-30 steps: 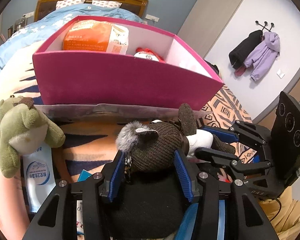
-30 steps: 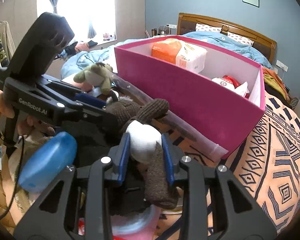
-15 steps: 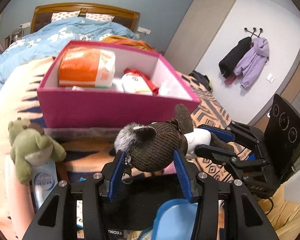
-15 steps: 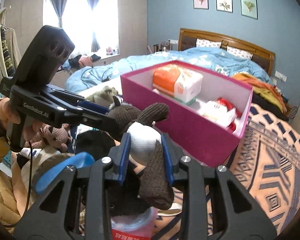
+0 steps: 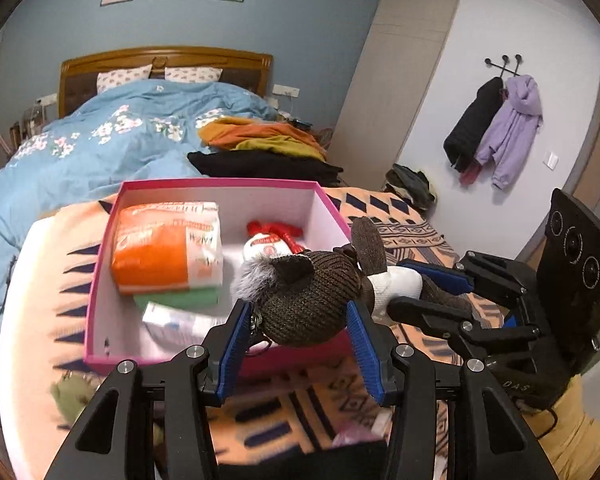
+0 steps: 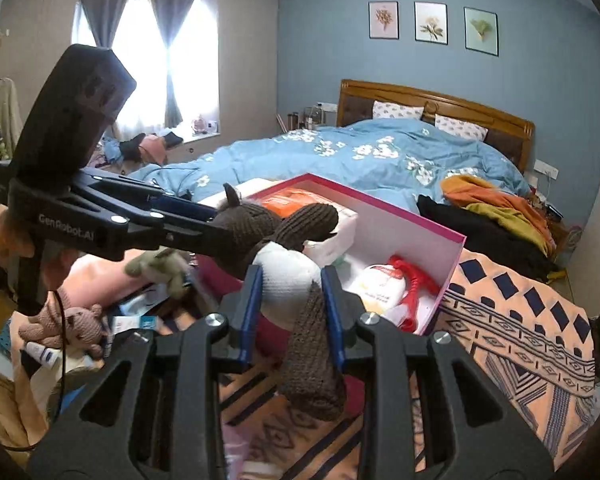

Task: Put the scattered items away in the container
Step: 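Lift the mouse plush and carry it over the magenta box with the left gripper, then lower the mouse plush into the magenta box and open the left gripper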

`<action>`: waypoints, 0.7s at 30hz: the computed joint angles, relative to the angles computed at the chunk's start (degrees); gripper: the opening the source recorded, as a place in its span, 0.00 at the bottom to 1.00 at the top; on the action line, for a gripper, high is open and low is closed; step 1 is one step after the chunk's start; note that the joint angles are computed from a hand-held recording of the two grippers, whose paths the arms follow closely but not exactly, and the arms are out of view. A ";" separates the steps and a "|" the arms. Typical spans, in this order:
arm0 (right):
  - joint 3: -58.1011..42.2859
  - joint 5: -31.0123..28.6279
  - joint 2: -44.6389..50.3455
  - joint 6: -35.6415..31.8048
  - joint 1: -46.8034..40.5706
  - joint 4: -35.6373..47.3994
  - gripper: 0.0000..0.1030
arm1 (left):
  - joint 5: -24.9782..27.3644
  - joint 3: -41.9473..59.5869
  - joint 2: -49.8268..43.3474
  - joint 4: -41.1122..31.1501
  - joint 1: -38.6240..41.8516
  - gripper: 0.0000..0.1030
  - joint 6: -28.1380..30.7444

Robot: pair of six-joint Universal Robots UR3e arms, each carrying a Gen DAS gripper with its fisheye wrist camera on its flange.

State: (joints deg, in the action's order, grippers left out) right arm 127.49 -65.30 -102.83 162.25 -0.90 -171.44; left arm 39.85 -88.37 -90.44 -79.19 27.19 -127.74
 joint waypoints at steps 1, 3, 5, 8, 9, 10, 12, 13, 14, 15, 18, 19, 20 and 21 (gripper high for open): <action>-1.35 -0.17 1.20 -0.12 -0.30 0.48 0.31 | 0.31 1.89 -2.17 1.26 -1.26 0.47 -2.22; -4.20 -2.00 4.35 -0.45 -0.07 0.39 0.31 | 1.50 5.62 -6.43 3.41 -3.89 0.47 -5.80; -7.18 -3.05 7.61 -0.24 -0.16 1.11 0.31 | 3.48 9.50 -11.15 6.32 -6.71 0.47 -10.34; -11.70 -4.87 12.96 -0.05 0.21 2.17 0.31 | 6.57 15.02 -17.68 10.20 -10.55 0.47 -16.43; -13.08 -5.72 14.83 0.00 0.39 2.21 0.31 | 7.44 16.55 -19.32 10.85 -11.49 0.47 -17.53; -14.41 -6.30 16.55 0.11 0.44 2.41 0.31 | 8.45 18.41 -21.20 11.36 -12.48 0.47 -18.73; -16.78 -6.17 19.34 0.62 -0.11 3.46 0.31 | 10.45 22.53 -25.04 11.89 -14.38 0.47 -20.95; -18.07 -6.07 20.73 0.81 -0.36 4.19 0.31 | 11.44 24.80 -27.02 11.90 -15.29 0.47 -21.98; -19.53 -6.16 22.18 0.74 -0.50 5.12 0.31 | 12.41 27.22 -29.03 11.76 -16.17 0.47 -22.96; -21.10 -6.91 23.77 0.55 -0.40 5.68 0.31 | 13.46 29.21 -30.64 11.70 -16.95 0.47 -23.82; -26.62 -9.15 28.30 -0.41 0.46 8.78 0.31 | 16.88 34.40 -34.66 11.22 -19.09 0.47 -25.94; -28.80 -10.24 29.81 -0.67 0.97 10.31 0.31 | 18.09 37.07 -36.54 10.06 -19.79 0.47 -26.62; -30.89 -11.12 31.23 -1.05 1.39 12.01 0.31 | 18.94 39.67 -38.30 8.51 -20.27 0.47 -27.20; -32.85 -12.20 32.74 -1.33 1.76 13.15 0.31 | 19.43 41.24 -39.51 7.74 -20.56 0.47 -27.68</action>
